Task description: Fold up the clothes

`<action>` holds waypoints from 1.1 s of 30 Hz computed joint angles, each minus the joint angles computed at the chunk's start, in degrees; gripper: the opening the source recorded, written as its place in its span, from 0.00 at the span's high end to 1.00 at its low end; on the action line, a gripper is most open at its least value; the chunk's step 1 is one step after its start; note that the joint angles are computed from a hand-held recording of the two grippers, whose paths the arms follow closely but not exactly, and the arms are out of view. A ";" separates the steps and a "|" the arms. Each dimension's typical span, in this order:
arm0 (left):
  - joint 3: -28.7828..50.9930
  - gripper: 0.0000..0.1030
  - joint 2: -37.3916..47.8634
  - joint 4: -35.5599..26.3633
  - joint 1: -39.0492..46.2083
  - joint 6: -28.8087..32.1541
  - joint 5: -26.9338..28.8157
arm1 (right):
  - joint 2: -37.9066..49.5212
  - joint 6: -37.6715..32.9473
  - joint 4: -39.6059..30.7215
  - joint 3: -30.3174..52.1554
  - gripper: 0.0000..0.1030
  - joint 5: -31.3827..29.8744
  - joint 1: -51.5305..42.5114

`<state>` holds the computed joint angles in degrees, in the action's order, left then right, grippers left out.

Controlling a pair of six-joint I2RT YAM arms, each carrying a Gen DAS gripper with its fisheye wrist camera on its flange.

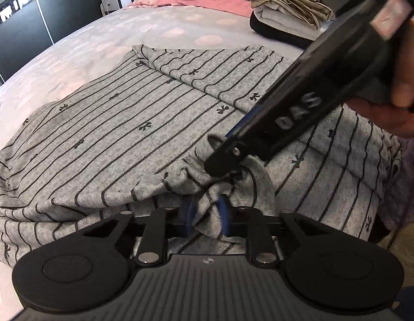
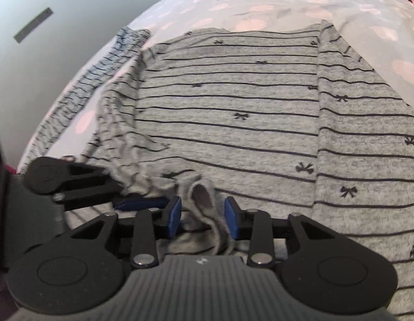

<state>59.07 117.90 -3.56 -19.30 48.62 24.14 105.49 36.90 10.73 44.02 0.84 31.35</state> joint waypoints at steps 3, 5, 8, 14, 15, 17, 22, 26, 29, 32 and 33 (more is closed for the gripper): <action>0.37 0.96 -1.25 -2.22 0.71 -0.11 0.55 | 0.39 1.15 0.16 0.22 0.95 -1.43 -1.55; -0.06 0.96 -3.22 -3.79 1.34 0.38 0.78 | -0.87 2.45 0.57 -0.56 0.95 -1.31 -2.17; -2.00 0.96 -7.90 -6.09 3.17 2.13 1.61 | -3.75 3.85 -0.95 -1.44 0.95 0.26 -2.21; -6.53 0.96 -17.76 -12.31 10.32 6.80 8.73 | -10.17 7.62 -6.06 -3.25 0.95 2.27 -0.53; -7.21 0.96 -18.70 -13.19 11.17 7.52 9.49 | -11.42 8.52 -6.89 -3.76 0.95 2.52 0.16; -8.77 0.95 -19.93 -13.78 12.33 8.49 9.67 | -13.33 9.59 -8.08 -4.68 0.95 4.10 2.11; -11.61 0.95 -20.73 -12.14 13.69 9.87 5.03 | -12.14 9.61 -12.80 -4.34 0.95 9.27 4.23; -12.56 0.92 -21.17 -9.86 14.87 9.31 2.78 | -10.88 11.57 -13.06 -5.76 0.90 7.71 2.91; -12.79 0.89 -21.29 -9.18 15.40 8.45 1.86 | -12.89 10.13 -14.53 -6.75 0.84 13.07 5.77; -12.75 0.89 -20.77 -9.14 16.25 9.54 1.52 | -16.29 6.30 -10.39 -10.19 0.83 14.47 9.03; -12.81 0.89 -20.69 -8.95 16.16 9.71 1.18 | -16.80 4.78 -8.55 -11.17 0.83 14.22 10.12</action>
